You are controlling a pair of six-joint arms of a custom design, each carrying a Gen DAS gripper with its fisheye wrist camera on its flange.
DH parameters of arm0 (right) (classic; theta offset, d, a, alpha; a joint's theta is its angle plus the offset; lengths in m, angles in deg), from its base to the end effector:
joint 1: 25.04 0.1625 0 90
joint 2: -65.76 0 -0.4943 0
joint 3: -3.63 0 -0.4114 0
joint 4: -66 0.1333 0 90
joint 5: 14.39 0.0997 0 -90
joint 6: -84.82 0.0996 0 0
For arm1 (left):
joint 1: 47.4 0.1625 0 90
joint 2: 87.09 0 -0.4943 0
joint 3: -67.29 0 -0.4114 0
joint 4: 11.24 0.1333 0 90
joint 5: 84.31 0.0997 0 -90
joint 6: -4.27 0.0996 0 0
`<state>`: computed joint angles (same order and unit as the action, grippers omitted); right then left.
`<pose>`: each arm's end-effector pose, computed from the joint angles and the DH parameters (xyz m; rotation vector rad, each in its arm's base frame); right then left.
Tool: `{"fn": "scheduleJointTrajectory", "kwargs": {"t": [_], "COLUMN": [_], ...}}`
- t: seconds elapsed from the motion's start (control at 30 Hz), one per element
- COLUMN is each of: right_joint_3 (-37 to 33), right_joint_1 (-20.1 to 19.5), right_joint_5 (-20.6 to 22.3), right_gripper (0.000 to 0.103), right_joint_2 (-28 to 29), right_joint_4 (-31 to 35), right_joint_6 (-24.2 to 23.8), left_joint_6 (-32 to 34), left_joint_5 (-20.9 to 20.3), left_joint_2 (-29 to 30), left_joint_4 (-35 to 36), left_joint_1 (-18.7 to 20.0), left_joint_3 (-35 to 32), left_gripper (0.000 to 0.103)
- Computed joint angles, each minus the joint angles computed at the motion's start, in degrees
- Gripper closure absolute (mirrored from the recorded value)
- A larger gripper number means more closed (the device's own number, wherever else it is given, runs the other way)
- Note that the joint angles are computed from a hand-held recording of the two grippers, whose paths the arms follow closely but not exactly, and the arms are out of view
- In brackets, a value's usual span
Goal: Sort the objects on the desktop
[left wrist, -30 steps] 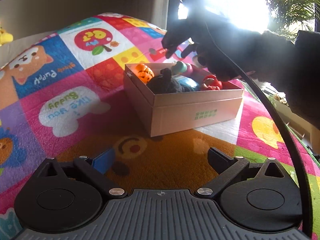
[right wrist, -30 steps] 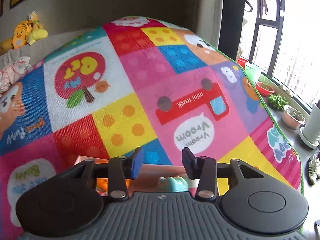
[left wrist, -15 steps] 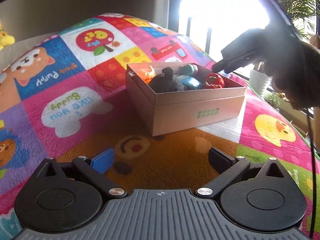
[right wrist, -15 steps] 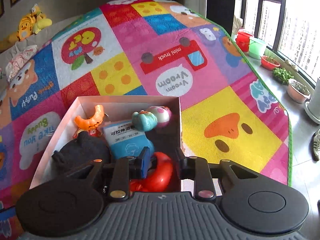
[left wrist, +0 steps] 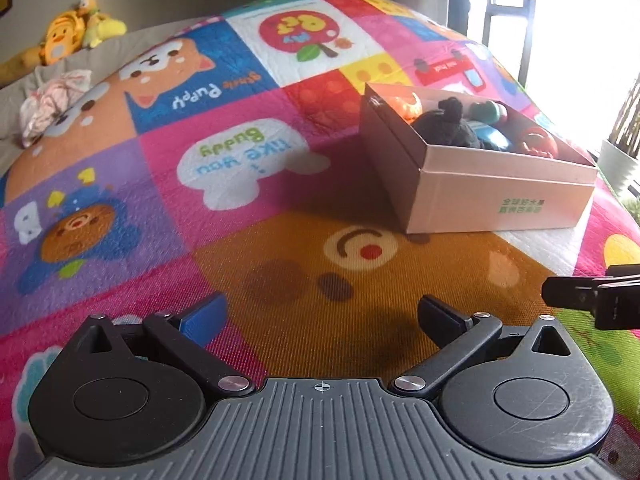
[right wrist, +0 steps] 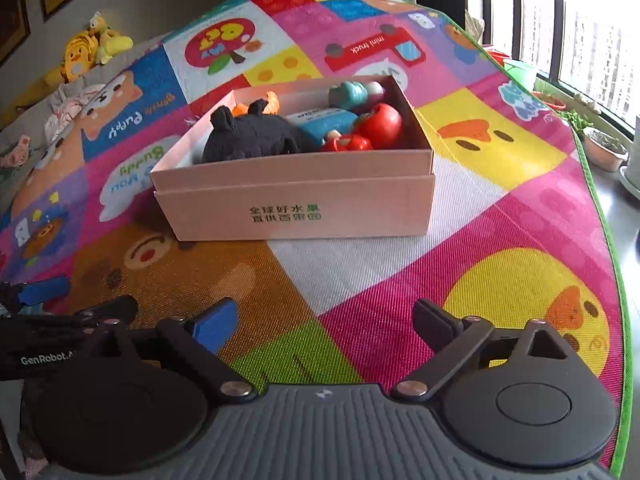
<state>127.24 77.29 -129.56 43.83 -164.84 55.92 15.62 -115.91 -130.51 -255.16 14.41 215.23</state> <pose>0.1976 -0.4783 -0.0627 0.6953 -2.4130 0.8006 0.0220 -0.4207 0.1457 0.1946 2.0769 -1.0846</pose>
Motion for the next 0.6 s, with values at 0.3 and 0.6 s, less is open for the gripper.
{"fn": "scheduleJointTrajectory", "kwargs": {"t": [0.3,0.6], "right_joint_3": [-3.57,-2.49], "right_joint_1": [1.4,0.05], "right_joint_5": [-2.8,0.59], "right_gripper": [0.0,0.0], "right_joint_2": [3.67,5.71], "right_joint_4": [-2.46,-9.49], "right_joint_6": [-4.22,-7.79], "left_joint_6": [0.83,4.8], "left_joint_5": [2.27,-4.64], "left_joint_2": [1.13,-1.87], "left_joint_4": [0.1,2.69], "left_joint_1": [-0.38,2.28], "left_joint_3": [-1.44,-1.37], "left_gripper": [0.0,0.0]}}
